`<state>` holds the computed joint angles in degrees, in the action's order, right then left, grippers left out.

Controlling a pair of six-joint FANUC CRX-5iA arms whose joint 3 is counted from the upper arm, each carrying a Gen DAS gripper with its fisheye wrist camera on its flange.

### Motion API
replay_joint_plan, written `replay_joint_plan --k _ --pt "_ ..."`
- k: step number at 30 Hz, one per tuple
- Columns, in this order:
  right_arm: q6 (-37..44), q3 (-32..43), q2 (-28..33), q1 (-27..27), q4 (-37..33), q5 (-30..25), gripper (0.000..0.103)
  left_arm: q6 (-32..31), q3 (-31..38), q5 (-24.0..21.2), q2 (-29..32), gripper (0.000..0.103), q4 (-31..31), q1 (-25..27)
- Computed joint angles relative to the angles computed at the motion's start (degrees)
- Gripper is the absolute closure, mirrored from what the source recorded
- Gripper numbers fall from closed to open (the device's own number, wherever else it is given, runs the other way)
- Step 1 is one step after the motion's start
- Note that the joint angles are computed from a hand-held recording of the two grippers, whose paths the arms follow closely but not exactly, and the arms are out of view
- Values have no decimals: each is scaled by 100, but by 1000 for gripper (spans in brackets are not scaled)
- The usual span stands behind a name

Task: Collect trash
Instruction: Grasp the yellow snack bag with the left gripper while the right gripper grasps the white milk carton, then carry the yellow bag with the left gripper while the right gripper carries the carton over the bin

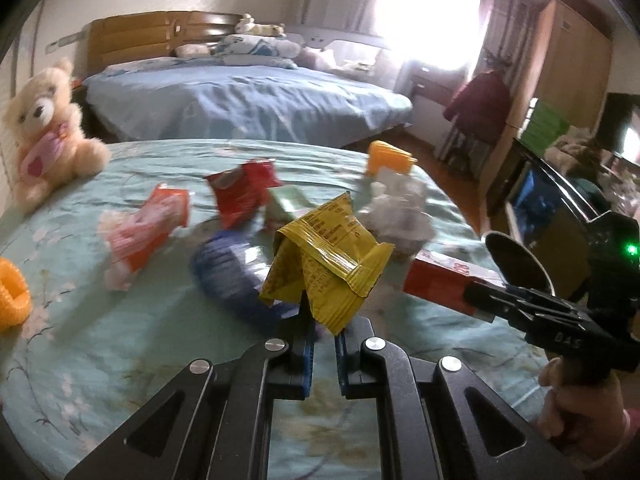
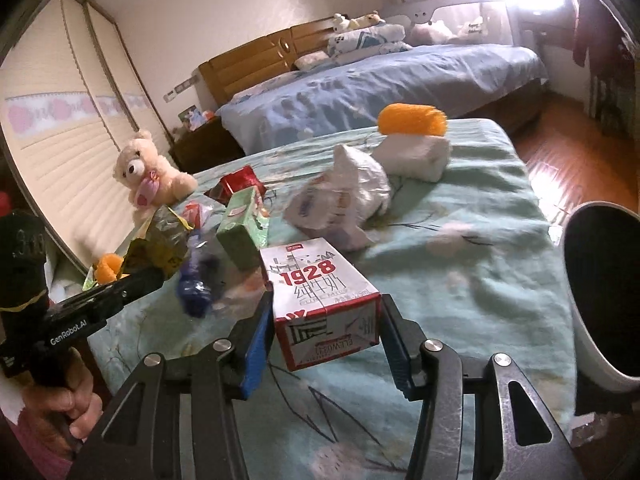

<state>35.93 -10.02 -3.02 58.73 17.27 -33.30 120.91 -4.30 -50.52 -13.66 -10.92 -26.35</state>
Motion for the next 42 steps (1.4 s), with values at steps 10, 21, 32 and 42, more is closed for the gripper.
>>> replay_joint_plan --k 10,21,32,42 --pt "-1173 -896 -688 -107 779 15 52 -759 289 205 566 96 609 -155" --pt "-1916 -1437 -1221 -326 1403 -180 52 -1490 859 304 1389 96 1145 -277" --pt "-2363 -1813 -1588 -616 1712 -355 52 -1866 1536 314 2145 96 1351 -424" --pt "-2470 -1958 -1672 -952 1730 -402 52 -2101 2039 258 2642 96 1456 -528"
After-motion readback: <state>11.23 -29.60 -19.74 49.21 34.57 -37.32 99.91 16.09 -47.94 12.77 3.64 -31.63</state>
